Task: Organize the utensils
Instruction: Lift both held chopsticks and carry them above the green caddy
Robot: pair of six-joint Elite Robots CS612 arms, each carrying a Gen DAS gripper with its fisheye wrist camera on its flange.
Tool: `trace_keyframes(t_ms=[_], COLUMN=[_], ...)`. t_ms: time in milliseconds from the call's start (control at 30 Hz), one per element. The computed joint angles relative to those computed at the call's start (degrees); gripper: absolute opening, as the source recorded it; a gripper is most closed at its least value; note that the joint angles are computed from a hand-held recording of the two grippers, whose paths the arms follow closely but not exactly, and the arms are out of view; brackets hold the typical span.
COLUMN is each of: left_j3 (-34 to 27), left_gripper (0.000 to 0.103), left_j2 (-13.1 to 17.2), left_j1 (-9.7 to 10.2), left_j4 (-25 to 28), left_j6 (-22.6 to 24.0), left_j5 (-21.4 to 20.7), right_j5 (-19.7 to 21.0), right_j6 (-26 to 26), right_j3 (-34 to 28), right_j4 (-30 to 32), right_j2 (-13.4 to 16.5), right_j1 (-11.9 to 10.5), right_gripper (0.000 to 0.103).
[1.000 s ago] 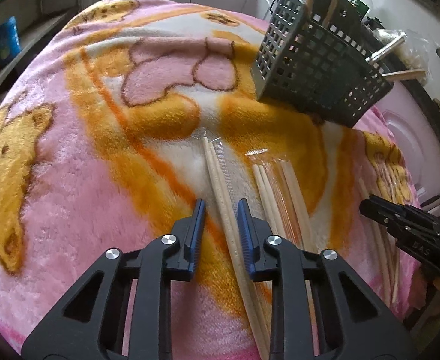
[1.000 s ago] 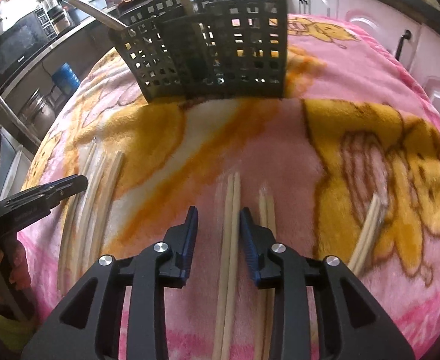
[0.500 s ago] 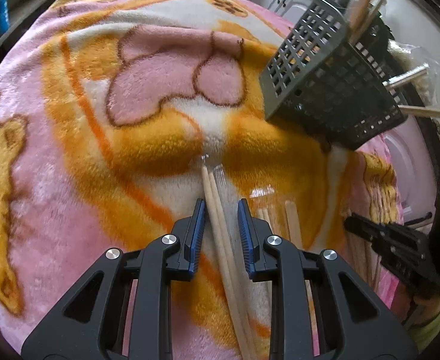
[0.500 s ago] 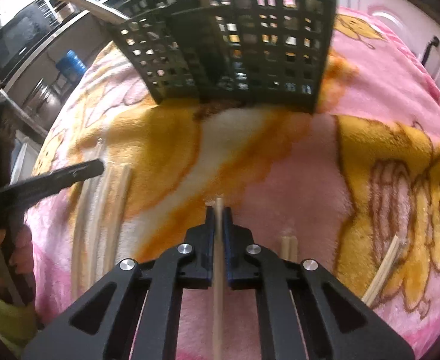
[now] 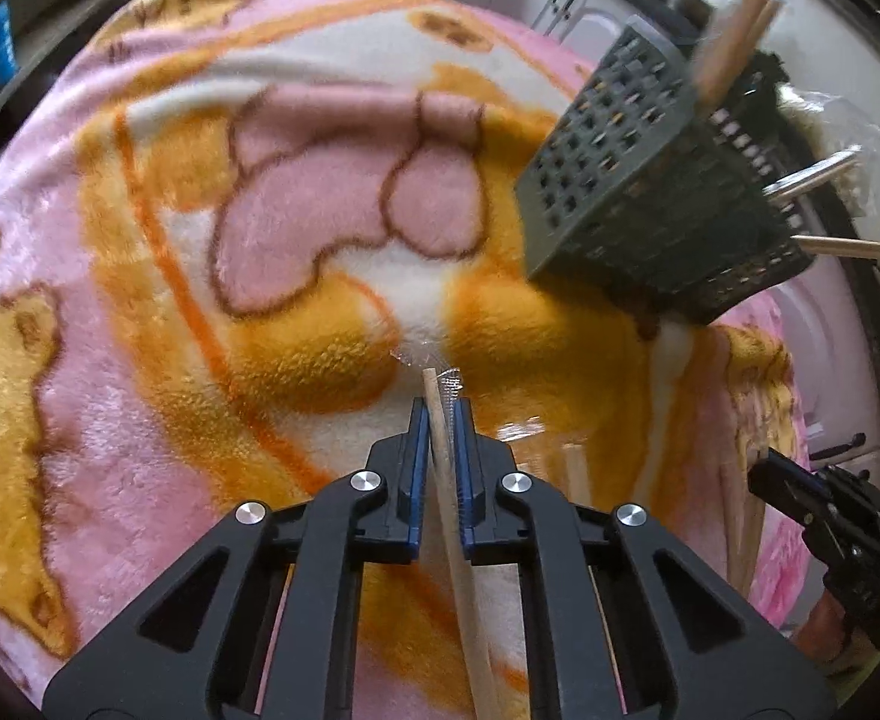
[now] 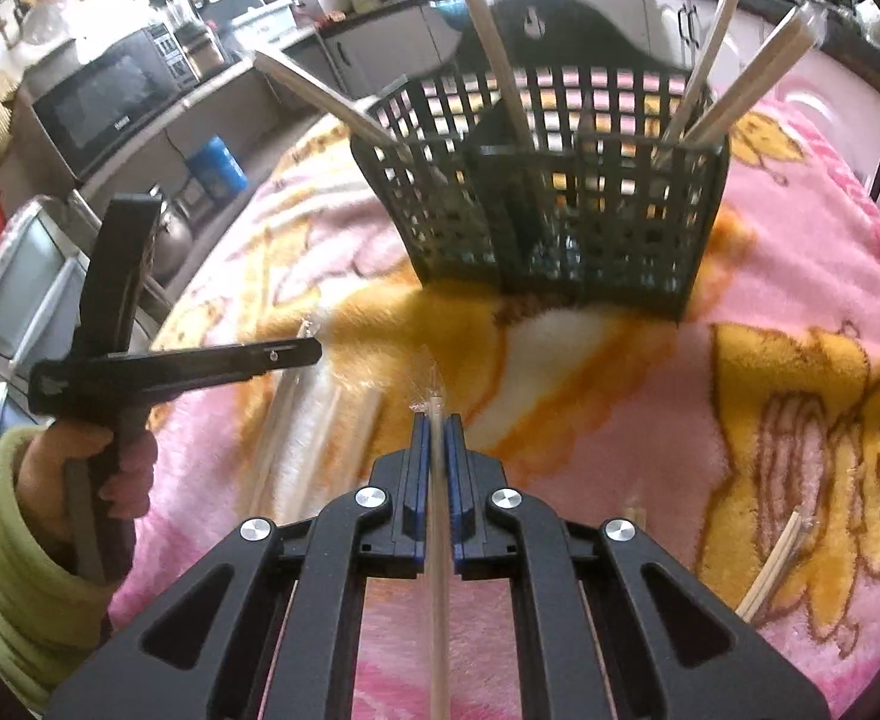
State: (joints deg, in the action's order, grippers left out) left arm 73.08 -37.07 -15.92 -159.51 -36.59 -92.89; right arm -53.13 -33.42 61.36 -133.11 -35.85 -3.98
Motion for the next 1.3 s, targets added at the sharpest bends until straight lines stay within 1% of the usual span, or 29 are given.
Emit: trace_keyframes(t_ms=[100,167,233,367,533,633,733,967,1167,1300], left_j3=[1.8,2.7,3.6,4.4,4.8,5.1,4.9,3.6,2.2,0.9], left_gripper=[0.003,0.003,0.003,0.003,0.003,0.003,0.003,0.003,0.003,0.003], left_j2=[-1.3,-2.0,-2.8,-3.9,-4.6,-5.0,-5.2,-5.2,-5.1,-4.9], left_j1=[-0.84,-1.21,-1.89,-3.12,-4.36,-4.81,-5.17,-5.74,-5.94,-6.09], left_j4=[-3.9,-5.4,-7.5,-9.9,-12.2,-13.7,-14.7,-16.3,-17.8,-19.0], left_j6=[1.7,2.9,4.5,7.4,10.0,10.9,11.8,13.3,14.2,14.9], left_j5=[2.2,2.9,4.6,7.9,10.9,11.8,12.4,13.2,14.1,15.3], right_j5=[1.4,2.3,3.1,4.8,6.7,8.3,9.0,11.3,12.3,12.3], right_j6=[1.5,2.9,4.2,7.4,11.6,14.0,16.2,20.9,25.0,27.7], right_j3=[1.3,2.3,3.4,4.4,5.6,5.9,6.3,5.9,4.9,3.8], right_j4=[-2.5,-5.3,-8.2,-13.4,-20.5,-24.8,-28.5,-35.1,-40.1,-43.3], right_j2=[-0.6,-0.9,-1.3,-1.3,-1.3,-1.2,-1.3,-0.9,-0.3,0.2], right_j1=[-0.5,-0.9,-1.4,-1.6,-2.1,-2.6,-2.8,-3.6,-3.9,-4.0], right_gripper=[0.006,0.006,0.006,0.006,0.006,0.006,0.006,0.006,0.006,0.006])
